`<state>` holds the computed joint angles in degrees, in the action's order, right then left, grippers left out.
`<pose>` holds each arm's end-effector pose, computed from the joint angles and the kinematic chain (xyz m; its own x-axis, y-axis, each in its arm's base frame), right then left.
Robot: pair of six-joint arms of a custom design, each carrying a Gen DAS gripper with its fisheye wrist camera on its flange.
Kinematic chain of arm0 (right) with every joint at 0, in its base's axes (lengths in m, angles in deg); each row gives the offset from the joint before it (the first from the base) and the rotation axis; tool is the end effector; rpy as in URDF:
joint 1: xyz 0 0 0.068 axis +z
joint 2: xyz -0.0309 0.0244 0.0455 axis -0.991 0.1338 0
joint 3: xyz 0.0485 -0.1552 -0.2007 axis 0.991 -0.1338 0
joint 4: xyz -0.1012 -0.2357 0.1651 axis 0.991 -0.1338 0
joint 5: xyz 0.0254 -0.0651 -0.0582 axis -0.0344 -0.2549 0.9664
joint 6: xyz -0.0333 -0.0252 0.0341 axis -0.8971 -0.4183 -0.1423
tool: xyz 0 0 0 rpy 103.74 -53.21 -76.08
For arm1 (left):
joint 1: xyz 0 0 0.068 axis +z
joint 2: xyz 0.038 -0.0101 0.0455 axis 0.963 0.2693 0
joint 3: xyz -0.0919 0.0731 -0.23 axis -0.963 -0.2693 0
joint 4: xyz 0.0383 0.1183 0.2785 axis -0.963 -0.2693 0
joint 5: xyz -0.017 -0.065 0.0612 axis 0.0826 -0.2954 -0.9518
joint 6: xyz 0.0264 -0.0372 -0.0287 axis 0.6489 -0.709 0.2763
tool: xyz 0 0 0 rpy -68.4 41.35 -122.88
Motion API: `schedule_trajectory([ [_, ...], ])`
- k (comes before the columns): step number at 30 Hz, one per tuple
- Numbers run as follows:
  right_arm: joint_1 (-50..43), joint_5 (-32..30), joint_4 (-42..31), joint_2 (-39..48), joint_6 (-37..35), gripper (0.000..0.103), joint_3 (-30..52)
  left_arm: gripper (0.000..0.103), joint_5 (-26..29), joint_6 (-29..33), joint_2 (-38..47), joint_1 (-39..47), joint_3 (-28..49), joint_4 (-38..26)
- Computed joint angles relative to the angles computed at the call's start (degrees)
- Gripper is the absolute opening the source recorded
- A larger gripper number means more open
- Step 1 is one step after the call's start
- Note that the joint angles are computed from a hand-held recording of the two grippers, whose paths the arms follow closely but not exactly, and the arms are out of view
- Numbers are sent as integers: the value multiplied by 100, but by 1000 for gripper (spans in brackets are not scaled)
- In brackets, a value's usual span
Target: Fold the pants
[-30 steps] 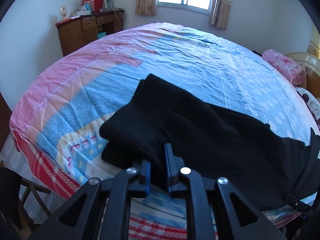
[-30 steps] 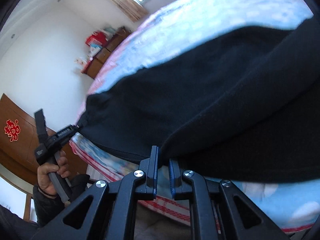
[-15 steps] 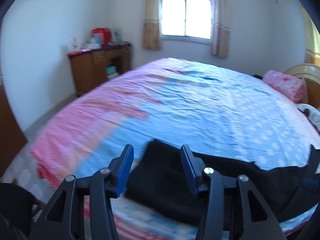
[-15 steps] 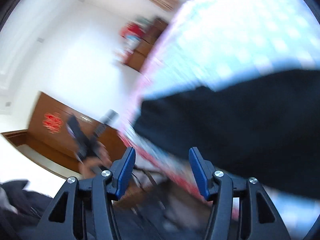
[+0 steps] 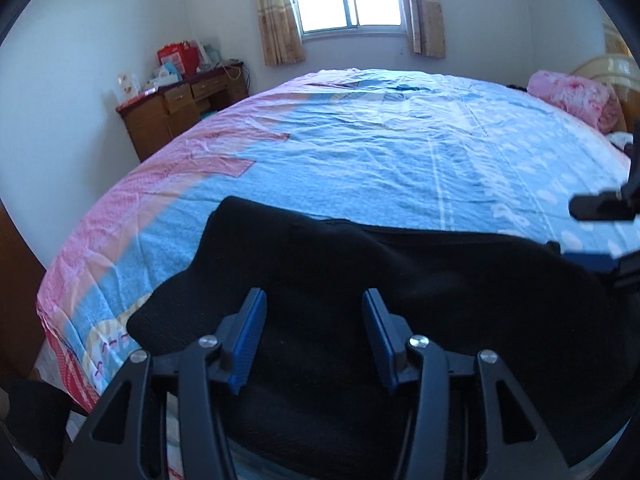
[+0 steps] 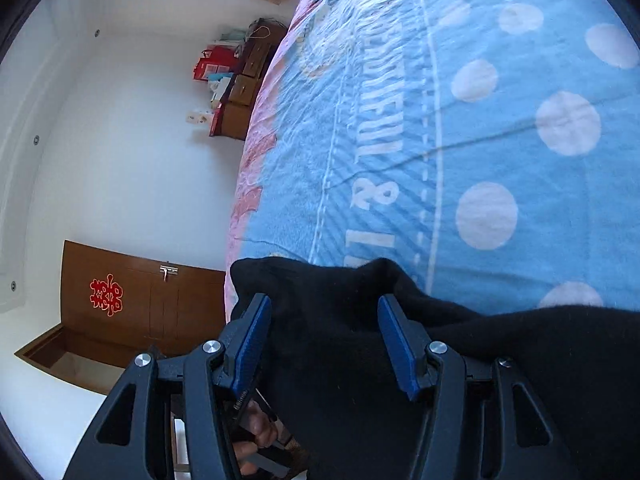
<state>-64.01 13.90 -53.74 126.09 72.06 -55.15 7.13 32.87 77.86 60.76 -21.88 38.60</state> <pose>0.2439 0.1059 0.1158 -0.9461 0.2691 -0.1802 -0.0198 0.5072 0.8616 0.1441 -0.0233 0.1393 -0.6627 0.0629 -0.7462 -0.0690 0.9871 0.1445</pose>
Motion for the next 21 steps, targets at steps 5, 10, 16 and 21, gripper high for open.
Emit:
schedule_trajectory([
  [5, 20, 357, -753, -1, -519, 57, 353, 54, 41, 131, -50, 78, -90, 120],
  [10, 170, 23, -1204, 591, -846, 58, 866, 55, 145, 200, -48, 156, -93, 145],
  [16, -83, -431, -73, 1122, -62, 59, 1028, 56, 107, 250, 10, 90, -90, 173],
  [21, -639, 8, 774, 1021, 424, 59, 690, 56, 186, 313, -71, 134, -106, 125],
])
